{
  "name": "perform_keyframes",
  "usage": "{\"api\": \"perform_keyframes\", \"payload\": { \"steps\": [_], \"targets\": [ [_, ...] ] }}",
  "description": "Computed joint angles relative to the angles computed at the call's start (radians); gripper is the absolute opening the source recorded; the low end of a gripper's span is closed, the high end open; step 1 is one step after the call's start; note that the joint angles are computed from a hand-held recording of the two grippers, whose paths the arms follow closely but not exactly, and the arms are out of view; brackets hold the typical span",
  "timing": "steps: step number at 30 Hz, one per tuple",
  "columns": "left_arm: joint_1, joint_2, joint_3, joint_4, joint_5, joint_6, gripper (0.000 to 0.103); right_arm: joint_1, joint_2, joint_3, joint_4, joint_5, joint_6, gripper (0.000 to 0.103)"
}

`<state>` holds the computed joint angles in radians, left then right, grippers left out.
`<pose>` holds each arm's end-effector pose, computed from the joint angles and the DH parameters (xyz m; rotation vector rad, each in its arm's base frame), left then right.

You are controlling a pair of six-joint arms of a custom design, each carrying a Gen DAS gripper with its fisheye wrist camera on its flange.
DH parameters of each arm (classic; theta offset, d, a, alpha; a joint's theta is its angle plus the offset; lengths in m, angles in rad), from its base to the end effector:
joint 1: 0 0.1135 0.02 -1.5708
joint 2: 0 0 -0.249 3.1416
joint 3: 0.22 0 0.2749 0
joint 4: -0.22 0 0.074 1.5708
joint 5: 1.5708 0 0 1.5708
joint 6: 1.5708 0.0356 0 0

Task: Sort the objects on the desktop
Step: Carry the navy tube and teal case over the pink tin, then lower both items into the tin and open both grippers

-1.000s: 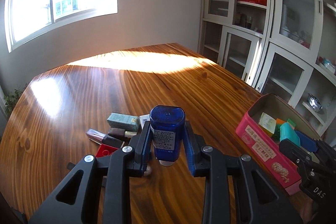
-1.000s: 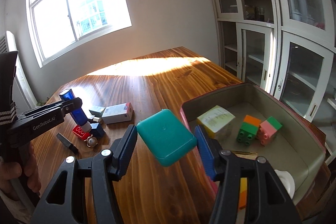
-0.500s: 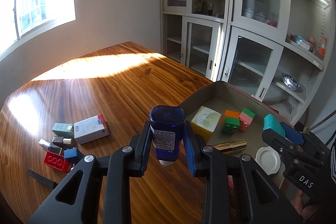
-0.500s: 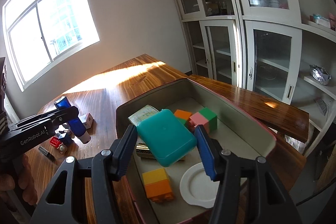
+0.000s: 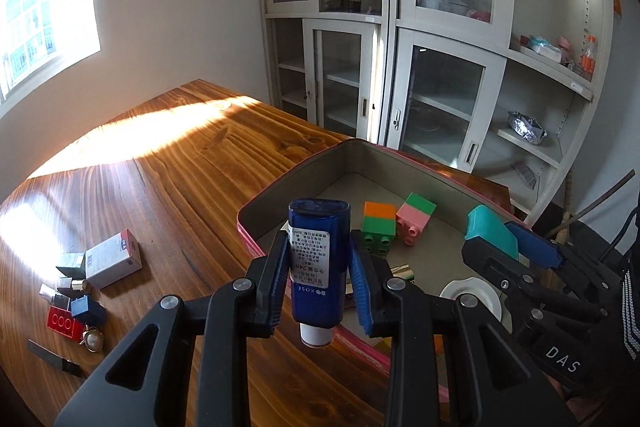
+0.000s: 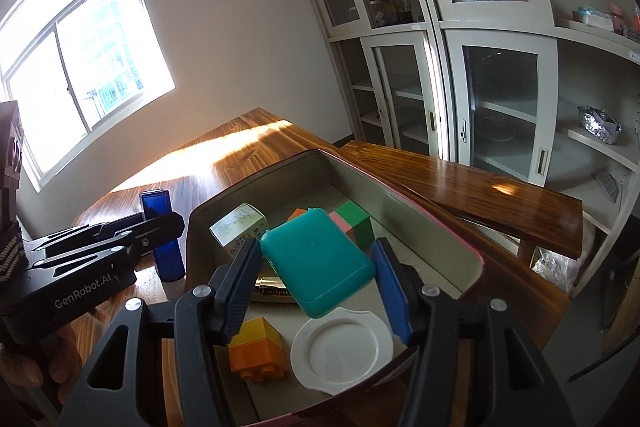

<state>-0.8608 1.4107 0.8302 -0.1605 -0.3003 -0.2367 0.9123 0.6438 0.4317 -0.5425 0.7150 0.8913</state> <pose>0.2148 -0.2337 0.1894 0.5547 2.2136 -0.2293 0.1220 0.1196 0.1960 0.3164 2.0989 0.2252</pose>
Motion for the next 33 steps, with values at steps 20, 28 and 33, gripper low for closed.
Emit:
{"api": "perform_keyframes", "payload": {
  "steps": [20,28,33],
  "targets": [
    [0.026,-0.043,-0.054,0.086,0.064,-0.021,0.061,0.013,-0.031,-0.013,-0.019,0.033,0.031,0.076],
    [0.055,-0.192,-0.146,0.028,-0.037,-0.042,0.061,0.093,-0.01,0.007,-0.021,0.076,0.074,0.081],
    [0.085,-0.376,-0.262,-0.051,-0.112,-0.077,0.061,0.204,0.027,0.044,-0.038,0.147,0.118,0.083]
  ]
}}
